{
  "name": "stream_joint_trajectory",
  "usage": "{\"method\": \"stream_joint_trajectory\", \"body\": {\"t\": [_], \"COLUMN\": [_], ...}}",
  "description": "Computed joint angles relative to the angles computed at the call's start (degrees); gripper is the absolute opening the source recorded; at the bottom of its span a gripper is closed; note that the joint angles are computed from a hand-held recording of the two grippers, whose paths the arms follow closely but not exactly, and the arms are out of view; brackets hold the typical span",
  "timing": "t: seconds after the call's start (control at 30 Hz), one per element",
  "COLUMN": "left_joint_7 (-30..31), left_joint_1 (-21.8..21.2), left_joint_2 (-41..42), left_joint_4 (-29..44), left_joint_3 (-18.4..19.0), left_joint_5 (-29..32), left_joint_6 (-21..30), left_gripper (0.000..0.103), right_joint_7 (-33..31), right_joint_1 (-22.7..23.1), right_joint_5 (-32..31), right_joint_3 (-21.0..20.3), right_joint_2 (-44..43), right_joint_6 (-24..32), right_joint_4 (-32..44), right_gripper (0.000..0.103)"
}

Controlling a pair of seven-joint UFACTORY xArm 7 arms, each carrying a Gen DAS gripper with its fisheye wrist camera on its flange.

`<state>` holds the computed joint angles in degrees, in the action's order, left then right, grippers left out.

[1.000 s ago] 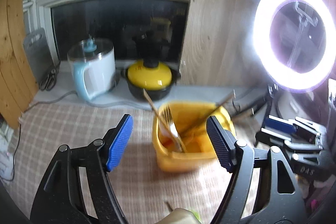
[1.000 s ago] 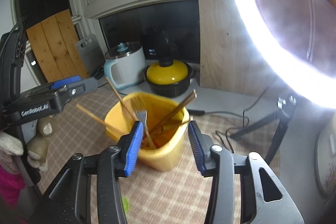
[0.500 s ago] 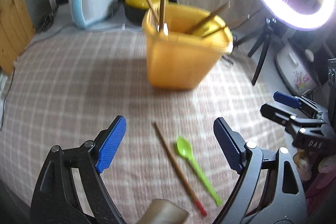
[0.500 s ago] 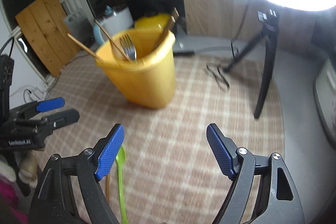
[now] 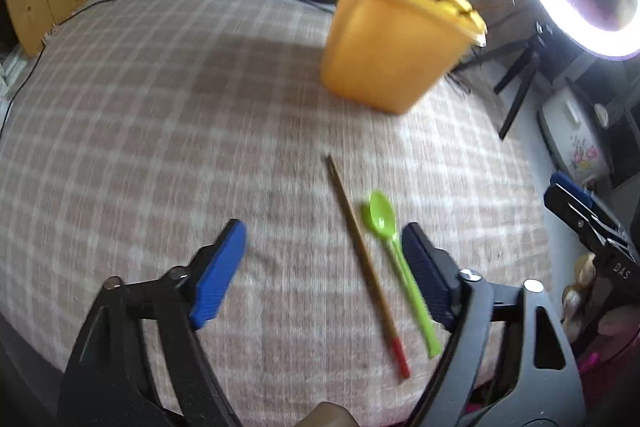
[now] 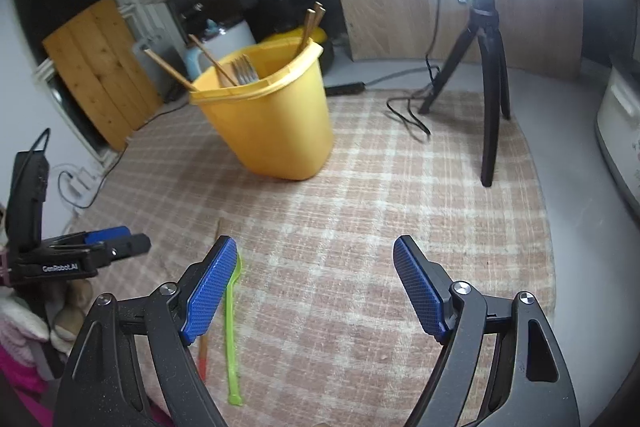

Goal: Organize utensils
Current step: 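Move both open tools down to the chopstick and green spoon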

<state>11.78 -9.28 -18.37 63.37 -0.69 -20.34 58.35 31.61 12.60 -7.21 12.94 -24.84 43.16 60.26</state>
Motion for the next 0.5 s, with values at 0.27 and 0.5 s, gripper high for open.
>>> {"method": "stream_joint_trajectory", "body": {"t": [0.27,0.5], "left_joint_7": [-2.9,-6.6], "left_joint_1": [-0.6,-1.7], "left_joint_2": [-4.2,-6.7], "left_joint_4": [-4.9,-6.8], "left_joint_3": [-1.9,-2.5], "left_joint_5": [3.2,4.0], "left_joint_6": [-0.3,-3.7], "left_gripper": [0.037,0.034], "right_joint_7": [-4.9,-8.0], "right_joint_1": [2.2,3.0], "right_joint_5": [2.3,7.2], "right_joint_3": [-0.7,-3.0], "right_joint_2": [1.6,0.6], "right_joint_6": [4.5,6.6], "right_joint_4": [1.2,1.5], "right_gripper": [0.08,0.08]}}
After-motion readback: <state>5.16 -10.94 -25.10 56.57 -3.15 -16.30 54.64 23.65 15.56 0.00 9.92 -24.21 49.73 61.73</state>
